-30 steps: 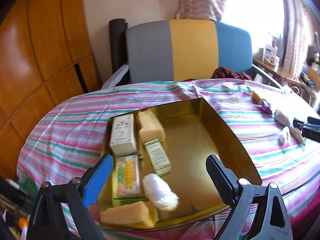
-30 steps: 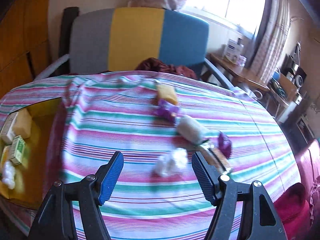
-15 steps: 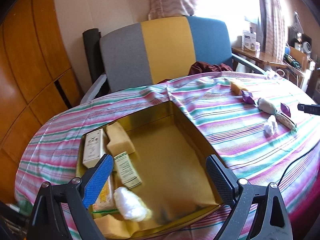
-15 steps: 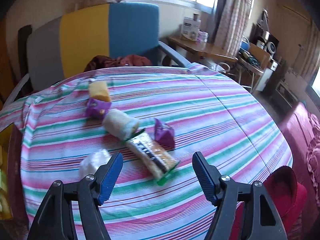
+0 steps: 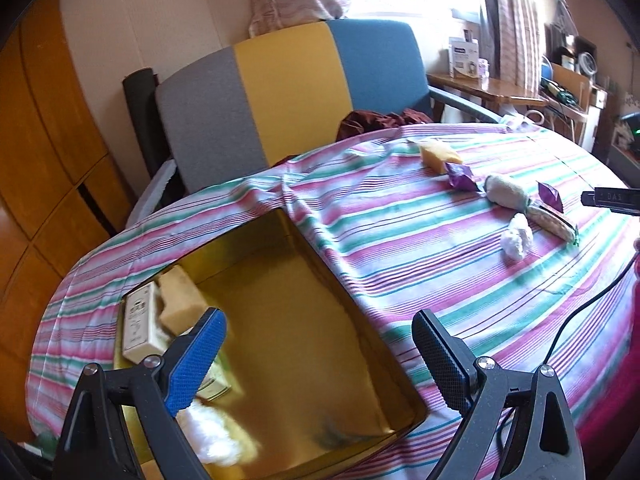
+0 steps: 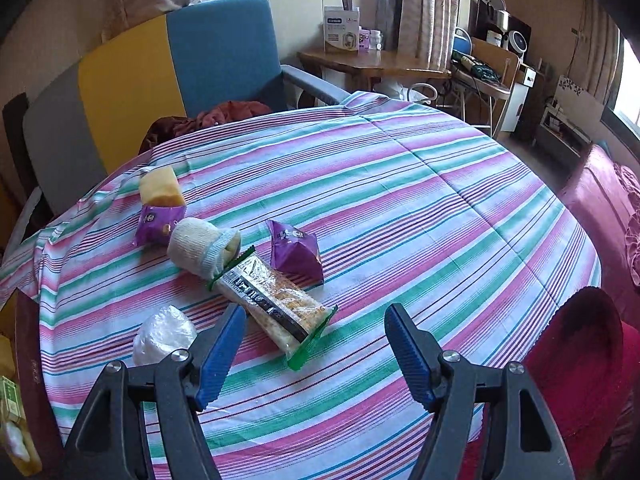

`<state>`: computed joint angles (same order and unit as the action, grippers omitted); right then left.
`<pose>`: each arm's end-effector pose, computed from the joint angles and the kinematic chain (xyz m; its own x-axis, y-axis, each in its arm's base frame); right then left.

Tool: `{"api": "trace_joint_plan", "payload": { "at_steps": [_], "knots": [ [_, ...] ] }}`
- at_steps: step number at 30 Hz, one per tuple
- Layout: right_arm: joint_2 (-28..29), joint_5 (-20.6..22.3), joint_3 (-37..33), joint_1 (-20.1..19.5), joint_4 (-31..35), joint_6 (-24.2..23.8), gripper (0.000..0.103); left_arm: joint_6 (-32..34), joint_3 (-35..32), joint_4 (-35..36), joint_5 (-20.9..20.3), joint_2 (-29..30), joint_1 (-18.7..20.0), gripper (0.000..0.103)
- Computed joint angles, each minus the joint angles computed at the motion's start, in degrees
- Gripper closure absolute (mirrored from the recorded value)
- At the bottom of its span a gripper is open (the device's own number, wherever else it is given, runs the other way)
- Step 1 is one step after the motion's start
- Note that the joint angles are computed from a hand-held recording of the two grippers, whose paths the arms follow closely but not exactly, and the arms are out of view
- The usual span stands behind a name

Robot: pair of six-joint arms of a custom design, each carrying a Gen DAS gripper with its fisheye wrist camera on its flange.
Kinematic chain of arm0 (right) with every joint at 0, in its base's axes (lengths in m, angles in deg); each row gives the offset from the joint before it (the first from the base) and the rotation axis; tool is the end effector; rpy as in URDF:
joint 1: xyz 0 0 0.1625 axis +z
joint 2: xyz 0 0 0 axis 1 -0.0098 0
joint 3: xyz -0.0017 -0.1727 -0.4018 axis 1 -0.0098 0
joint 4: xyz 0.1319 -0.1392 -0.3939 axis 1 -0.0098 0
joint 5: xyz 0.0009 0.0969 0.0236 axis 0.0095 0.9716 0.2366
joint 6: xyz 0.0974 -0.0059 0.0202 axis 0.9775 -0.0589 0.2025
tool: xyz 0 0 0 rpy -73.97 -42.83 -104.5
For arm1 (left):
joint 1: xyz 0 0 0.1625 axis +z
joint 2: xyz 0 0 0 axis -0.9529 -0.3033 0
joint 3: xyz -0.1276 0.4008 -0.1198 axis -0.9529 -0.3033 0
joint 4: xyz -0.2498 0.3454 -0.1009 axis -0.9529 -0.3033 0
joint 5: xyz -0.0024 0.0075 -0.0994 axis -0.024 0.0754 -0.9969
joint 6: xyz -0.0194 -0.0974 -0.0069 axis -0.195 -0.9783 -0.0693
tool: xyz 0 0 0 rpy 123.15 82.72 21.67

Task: Organize objects
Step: 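Move both open tools from the tray back toward the items on the cloth, then grasp the clear plastic-wrapped bundle with the left tool, then grasp the yellow sponge with the right tool while the left tool holds the plastic bundle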

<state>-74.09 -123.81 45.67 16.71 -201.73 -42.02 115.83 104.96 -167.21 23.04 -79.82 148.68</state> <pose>0.2995 -0.8127 -0.0589 -0.7372 0.0789 0.6711 -0.3566 0.7982 -0.4855 0.0587 -0.6545 0.3414 -0.5519 -0.1077 -0.8269 0.5311 0.7191 -0.4482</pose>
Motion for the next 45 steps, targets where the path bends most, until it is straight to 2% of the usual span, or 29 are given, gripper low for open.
{"api": "trace_joint_plan", "payload": {
  "at_steps": [7, 10, 18, 23, 25, 29, 30, 31, 34, 38, 45],
  "knots": [
    [-2.45, 0.42, 2.59, -1.32, 2.02, 8.53, 0.03, -6.31, -5.0, 11.76, -4.72, 3.42, 0.12, 0.008],
    [-3.25, 1.09, 3.32, -1.87, 2.98, 11.4, 0.03, -6.01, -7.26, 13.31, -6.16, 6.01, -0.37, 0.008],
    [-5.18, 3.4, 5.9, -2.71, 3.12, 15.74, 0.03, -11.05, -17.01, 24.47, -13.38, 13.96, -0.62, 0.009],
    [-5.95, 4.84, 6.65, -3.21, 4.64, 17.78, 0.03, -10.42, -23.28, 27.35, -15.61, 20.08, -0.92, 0.01],
    [-6.02, 5.11, 6.7, -3.28, 4.98, 17.82, 0.03, -9.83, -26.09, 29.29, -15.61, 22.49, -0.88, 0.025],
    [-6.11, 5.64, 6.64, -3.41, 6.03, 17.93, 0.03, -11.29, -31.81, 34.54, -15.12, 26.8, -0.16, 0.037],
    [-6.13, 5.68, 6.65, -3.43, 6.03, 17.87, 0.03, -12.25, -32.53, 35.72, -15.09, 27.2, 0.08, 0.049],
    [-6.14, 5.71, 6.66, -3.44, 6.06, 17.83, 0.03, -13.88, -33.33, 37.21, -15.26, 27.61, 0.56, 0.057],
    [-6.17, 6.15, 6.64, -3.47, 6.35, 17.58, 0.03, -13.74, -32.2, 35.8, -16.54, 26.7, 1.09, 0.066],
    [-6.1, 7.04, 6.64, -3.33, 5.98, 16.46, 0.03, -13.77, -28.73, 34.49, -18.49, 23.92, 1.86, 0.066],
    [-5.08, 8.41, 5.07, -2.88, 7.62, 13.39, 0.03, -14.16, -19.19, 29.74, -19.09, 17.55, 2.67, 0.066]
  ]
}}
